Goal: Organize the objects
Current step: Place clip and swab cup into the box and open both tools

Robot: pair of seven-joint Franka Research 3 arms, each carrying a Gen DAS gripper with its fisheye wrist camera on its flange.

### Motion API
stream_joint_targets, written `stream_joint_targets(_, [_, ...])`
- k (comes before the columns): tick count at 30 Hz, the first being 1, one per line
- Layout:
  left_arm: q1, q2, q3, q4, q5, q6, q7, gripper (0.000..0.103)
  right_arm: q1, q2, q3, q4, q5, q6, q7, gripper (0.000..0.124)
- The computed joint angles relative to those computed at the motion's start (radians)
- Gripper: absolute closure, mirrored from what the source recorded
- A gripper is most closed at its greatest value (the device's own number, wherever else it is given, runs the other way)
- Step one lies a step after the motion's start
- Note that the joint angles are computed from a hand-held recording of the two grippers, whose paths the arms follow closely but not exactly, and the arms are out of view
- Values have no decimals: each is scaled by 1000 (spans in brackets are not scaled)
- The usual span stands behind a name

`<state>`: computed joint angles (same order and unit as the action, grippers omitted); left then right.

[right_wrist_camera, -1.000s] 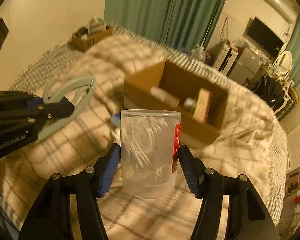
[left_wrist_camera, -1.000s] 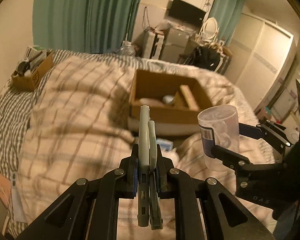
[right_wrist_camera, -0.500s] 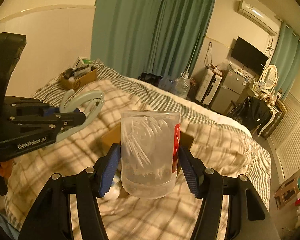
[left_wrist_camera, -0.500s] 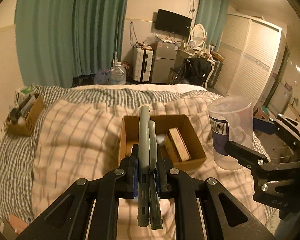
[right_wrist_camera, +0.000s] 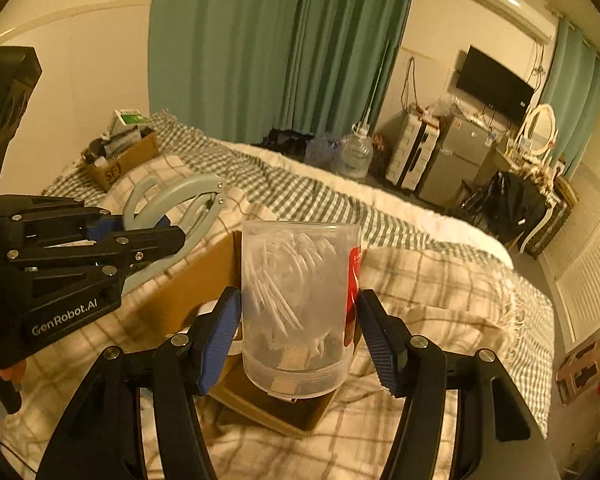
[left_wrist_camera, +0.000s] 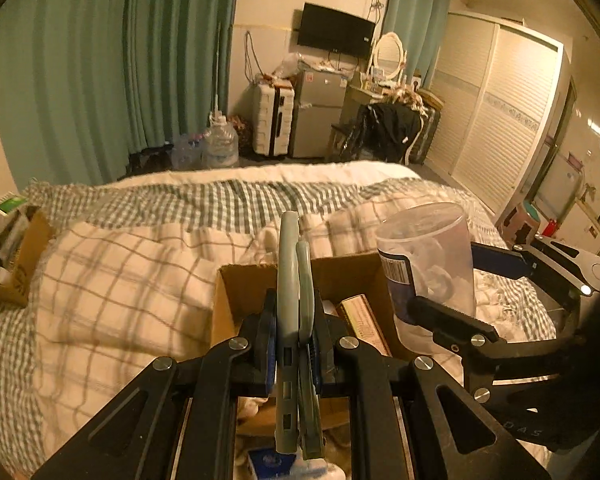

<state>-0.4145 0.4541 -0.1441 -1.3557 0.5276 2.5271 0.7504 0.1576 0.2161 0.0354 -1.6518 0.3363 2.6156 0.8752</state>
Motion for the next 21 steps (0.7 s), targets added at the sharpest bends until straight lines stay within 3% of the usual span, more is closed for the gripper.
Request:
stream_joint_targets(5, [24, 89, -2, 65, -53, -20, 45, 90, -3, 95, -4, 80, -16, -37, 22, 64])
stream_joint_targets(11, [33, 149, -8, 109, -109, -30, 98, 90, -12, 159, 1, 115, -10, -7, 25, 64])
stream_joint_targets(14, [12, 150, 9, 118, -96, -40, 91, 85, -21, 165, 3, 120, 1, -1, 33, 63])
stream_joint_targets(15, [9, 146, 8, 117, -98, -45, 88, 75, -22, 160, 1, 115, -1, 12, 37, 55])
stream_joint_targets(16, [9, 136, 6, 106, -102, -44, 85, 55, -23, 140, -1, 92, 2, 40, 38, 49])
stream_joint_targets(18, [-1, 96, 20, 57, -80, -16, 43, 30, -34, 105, 6, 57, 21, 65, 23, 48])
stream_joint_targets(21, [-17, 28, 31, -9, -28, -6, -14, 28, -39, 36, 0, -2, 28, 88, 16, 47])
